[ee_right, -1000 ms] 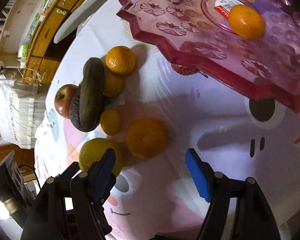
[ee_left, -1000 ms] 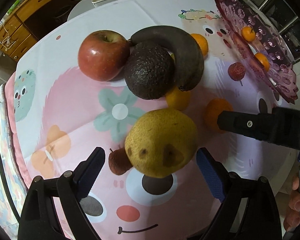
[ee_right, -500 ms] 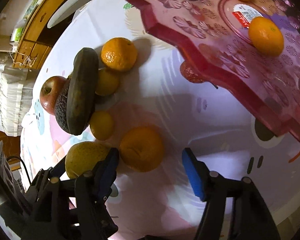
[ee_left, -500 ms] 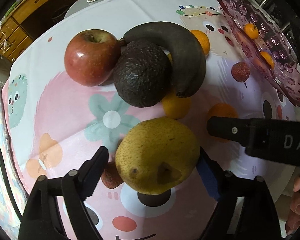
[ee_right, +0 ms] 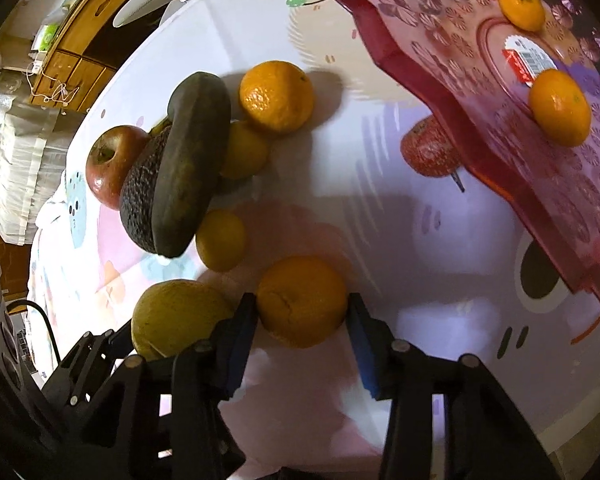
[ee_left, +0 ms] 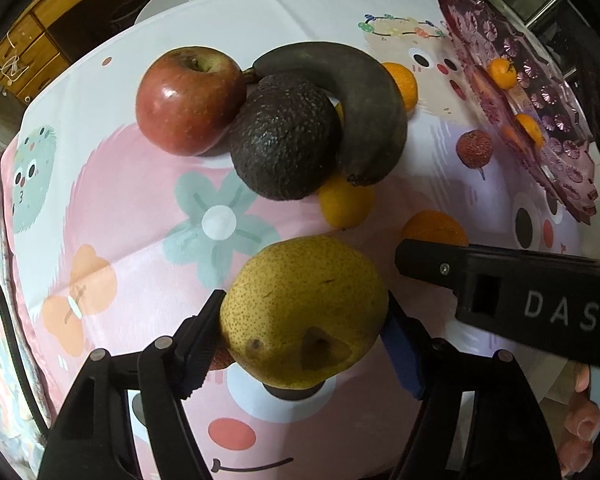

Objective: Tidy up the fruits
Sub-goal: 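Grasp the yellow pear with the left gripper while the right gripper grasps a mandarin orange, then carry the pear and orange into the pink glass bowl and open both grippers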

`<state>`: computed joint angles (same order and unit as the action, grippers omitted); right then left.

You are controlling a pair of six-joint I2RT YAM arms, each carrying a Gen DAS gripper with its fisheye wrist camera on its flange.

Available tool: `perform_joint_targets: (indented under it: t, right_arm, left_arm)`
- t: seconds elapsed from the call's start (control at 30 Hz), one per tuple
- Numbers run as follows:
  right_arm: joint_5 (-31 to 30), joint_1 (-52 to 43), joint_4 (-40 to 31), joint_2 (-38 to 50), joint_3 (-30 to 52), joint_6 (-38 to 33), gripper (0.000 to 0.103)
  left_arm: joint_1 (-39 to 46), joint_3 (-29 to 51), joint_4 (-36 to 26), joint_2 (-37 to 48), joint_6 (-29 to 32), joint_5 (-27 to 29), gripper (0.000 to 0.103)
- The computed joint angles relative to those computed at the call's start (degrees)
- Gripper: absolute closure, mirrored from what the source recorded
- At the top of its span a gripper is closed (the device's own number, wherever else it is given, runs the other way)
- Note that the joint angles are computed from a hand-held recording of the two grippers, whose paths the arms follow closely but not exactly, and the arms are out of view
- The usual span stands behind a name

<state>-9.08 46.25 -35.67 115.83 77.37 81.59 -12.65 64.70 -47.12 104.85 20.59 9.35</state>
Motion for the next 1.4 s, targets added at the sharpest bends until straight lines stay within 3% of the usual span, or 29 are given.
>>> perform_joint_targets:
  t: [0.33,0.77,0.97,1.17,1.3,1.4]
  right_arm:
    - [4.2,4.6,-3.0,-7.8,-3.6,4.4,0.058]
    - [19.8,18.2,-20.4,-20.0,0.1,18.8,0.058]
    - [23.8,23.4,-28.2,-25.2,0.2,24.9,0.058]
    - [25.9,24.1,-32.8,-30.8,-1.9,25.6,0.058]
    - [26.1,22.4,-34.2,-35.6,-4.9,21.9,0.058]
    - [25.1,18.8,-33.6,-40.7,-8.9,14.7,0.058]
  left_arm:
    - [5.6,-2.8,-6.2,-10.5,3.3,3.3,0.031]
    - [18.8,-4.4,-20.9,-29.2,16.4,7.2,0.031]
    - [20.6,-2.4,-26.0,-33.1,17.1,9.4,0.031]
    - [14.0,0.5,-26.9,-35.4,9.9,8.9,0.031]
    - [6.1,2.6,-25.1,-36.2,-1.1,7.1,0.031]
    - [-0.6,3.9,-23.4,-36.2,-10.2,4.4,0.031]
